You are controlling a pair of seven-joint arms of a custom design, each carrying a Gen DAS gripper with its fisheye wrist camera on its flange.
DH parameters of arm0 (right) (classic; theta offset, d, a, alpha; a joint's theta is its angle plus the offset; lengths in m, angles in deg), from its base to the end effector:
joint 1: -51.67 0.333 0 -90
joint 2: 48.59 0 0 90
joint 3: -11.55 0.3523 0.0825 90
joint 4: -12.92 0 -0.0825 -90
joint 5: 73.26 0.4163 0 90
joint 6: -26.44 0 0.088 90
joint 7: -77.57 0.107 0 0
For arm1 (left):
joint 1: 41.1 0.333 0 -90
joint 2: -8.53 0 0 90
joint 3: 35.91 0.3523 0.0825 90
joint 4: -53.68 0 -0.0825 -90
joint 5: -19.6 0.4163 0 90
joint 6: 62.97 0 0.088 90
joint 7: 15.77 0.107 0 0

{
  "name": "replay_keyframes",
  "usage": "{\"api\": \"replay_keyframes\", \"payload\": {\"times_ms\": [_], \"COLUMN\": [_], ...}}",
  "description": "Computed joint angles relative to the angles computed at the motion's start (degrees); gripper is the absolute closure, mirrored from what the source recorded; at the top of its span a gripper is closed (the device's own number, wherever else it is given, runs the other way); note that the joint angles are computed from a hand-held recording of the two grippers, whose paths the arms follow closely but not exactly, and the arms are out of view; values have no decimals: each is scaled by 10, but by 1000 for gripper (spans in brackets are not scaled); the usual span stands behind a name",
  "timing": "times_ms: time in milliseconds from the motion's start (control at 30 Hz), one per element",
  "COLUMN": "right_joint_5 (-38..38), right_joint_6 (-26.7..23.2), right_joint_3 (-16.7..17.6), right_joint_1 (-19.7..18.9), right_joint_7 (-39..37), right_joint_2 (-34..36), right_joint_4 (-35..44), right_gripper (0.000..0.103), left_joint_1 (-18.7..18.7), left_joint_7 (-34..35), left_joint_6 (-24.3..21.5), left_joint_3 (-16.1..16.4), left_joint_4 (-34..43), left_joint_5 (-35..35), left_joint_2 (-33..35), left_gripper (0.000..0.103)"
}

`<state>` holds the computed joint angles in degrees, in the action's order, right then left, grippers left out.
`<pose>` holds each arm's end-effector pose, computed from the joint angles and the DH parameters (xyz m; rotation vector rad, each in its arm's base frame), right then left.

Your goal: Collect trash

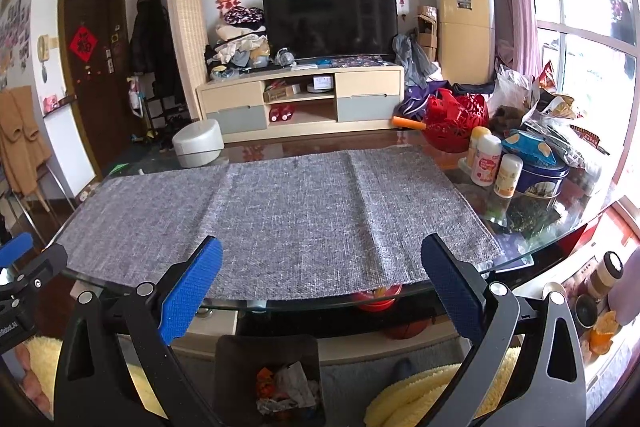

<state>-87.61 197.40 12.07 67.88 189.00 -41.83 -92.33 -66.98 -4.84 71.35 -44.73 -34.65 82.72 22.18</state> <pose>0.6430 0.2111 0.6118 -1.6577 1.4367 -0.7141 0.6073 -0.3879 0.6162 -1.7018 1.3788 -0.8365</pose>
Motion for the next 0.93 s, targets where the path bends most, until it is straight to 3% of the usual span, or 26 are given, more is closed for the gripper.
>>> {"api": "replay_keyframes", "payload": {"times_ms": [433, 933], "right_joint_5": [10, 34], "right_joint_6": [-7, -17], "right_joint_3": [1, 3], "right_joint_1": [-2, -2], "right_joint_7": [-10, -28], "right_joint_2": [10, 17], "right_joint_4": [7, 15], "right_gripper": [3, 3], "left_joint_1": [6, 9], "left_joint_7": [-39, -23], "left_joint_6": [23, 26], "left_joint_3": [3, 2], "left_joint_4": [-16, -9], "left_joint_5": [16, 4], "left_joint_2": [-7, 1], "left_gripper": [8, 8]}}
